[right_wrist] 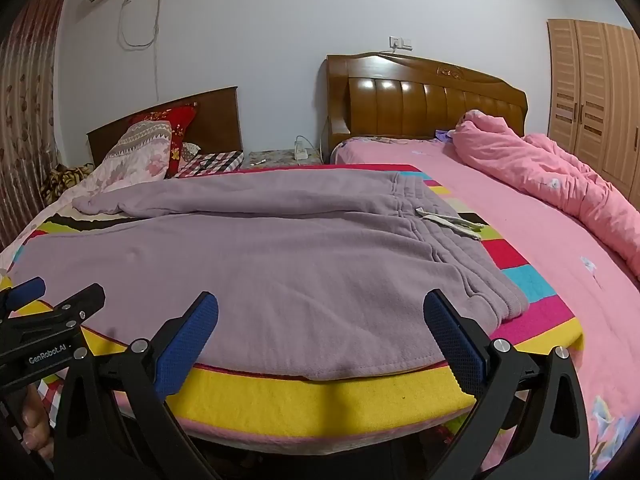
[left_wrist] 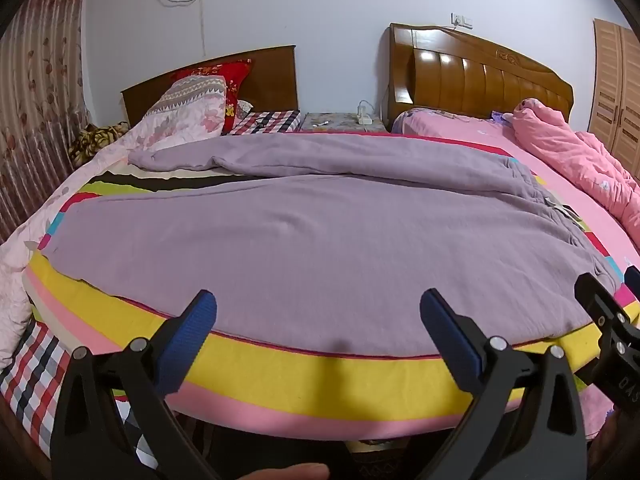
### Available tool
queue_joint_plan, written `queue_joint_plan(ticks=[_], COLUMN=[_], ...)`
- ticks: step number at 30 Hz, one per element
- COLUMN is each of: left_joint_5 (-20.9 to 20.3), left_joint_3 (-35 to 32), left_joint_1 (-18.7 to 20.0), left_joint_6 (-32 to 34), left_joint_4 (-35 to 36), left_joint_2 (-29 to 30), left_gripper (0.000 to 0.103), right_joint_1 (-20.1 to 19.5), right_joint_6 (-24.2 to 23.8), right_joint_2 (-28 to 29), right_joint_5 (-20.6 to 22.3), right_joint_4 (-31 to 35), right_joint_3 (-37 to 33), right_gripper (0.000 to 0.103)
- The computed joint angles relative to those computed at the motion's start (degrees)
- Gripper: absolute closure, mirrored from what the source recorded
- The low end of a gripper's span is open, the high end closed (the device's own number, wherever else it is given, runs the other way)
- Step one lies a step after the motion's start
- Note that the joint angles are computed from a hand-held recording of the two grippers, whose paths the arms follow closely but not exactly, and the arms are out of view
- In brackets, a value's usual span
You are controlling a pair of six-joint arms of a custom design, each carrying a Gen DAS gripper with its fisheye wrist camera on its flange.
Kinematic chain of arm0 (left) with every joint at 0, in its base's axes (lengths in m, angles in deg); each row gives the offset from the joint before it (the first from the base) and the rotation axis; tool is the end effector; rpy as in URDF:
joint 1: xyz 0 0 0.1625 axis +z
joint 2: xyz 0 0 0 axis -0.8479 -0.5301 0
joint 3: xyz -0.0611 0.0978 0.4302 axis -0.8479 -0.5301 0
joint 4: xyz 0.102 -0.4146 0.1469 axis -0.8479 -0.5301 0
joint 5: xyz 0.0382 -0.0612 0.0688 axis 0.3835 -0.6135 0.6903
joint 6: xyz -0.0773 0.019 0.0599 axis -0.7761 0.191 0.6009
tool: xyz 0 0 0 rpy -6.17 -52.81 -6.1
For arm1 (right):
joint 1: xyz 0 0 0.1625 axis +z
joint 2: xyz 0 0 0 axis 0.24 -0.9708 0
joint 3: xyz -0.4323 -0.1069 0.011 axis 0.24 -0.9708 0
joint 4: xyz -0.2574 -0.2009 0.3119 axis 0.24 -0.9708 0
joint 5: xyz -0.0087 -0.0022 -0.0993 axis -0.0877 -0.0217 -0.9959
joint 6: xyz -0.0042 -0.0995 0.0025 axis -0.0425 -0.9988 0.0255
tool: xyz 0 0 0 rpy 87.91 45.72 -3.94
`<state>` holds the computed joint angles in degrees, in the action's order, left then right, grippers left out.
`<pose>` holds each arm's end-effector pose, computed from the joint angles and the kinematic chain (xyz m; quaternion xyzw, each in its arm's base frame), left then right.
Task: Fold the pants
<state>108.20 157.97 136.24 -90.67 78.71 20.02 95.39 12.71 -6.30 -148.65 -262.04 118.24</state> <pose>0.0514 -0.7088 0.2689 0.1717 0.8184 -0.4061 0.3686 0.3029 -0.6653 -0.1110 0.1372 -0.7974 0.4784 0.3412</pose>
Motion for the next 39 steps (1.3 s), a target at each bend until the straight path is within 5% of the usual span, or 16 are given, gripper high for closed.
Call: queue_joint_plan(ticks=[31, 36, 39], left_joint_5=[-1.5, -1.1, 0.7], left_joint_3=[-2.1, -6.2, -14.9], left_joint_1=[0.6, 0.8, 1.2], left_joint_6=[-1.7, -0.1, 0.7], left_joint_4=[2.9, 6.4, 14.4], left_joint_2=[1.5, 3.3, 7.4], left_gripper=[0.001, 0.001, 0.001], right_joint_1=[-0.3, -0.2, -0.2], right_joint_6=[2.1, -2.7, -6.4], right_joint_2=[-0.7, 0.2, 0.2], right_joint_5=[-1.8, -2.8, -2.0], right_joint_4=[4.7, 6.0, 6.9], right_joint_3=[-0.3, -2.9, -4.9], right_gripper=[0.004, 0.004, 0.004])
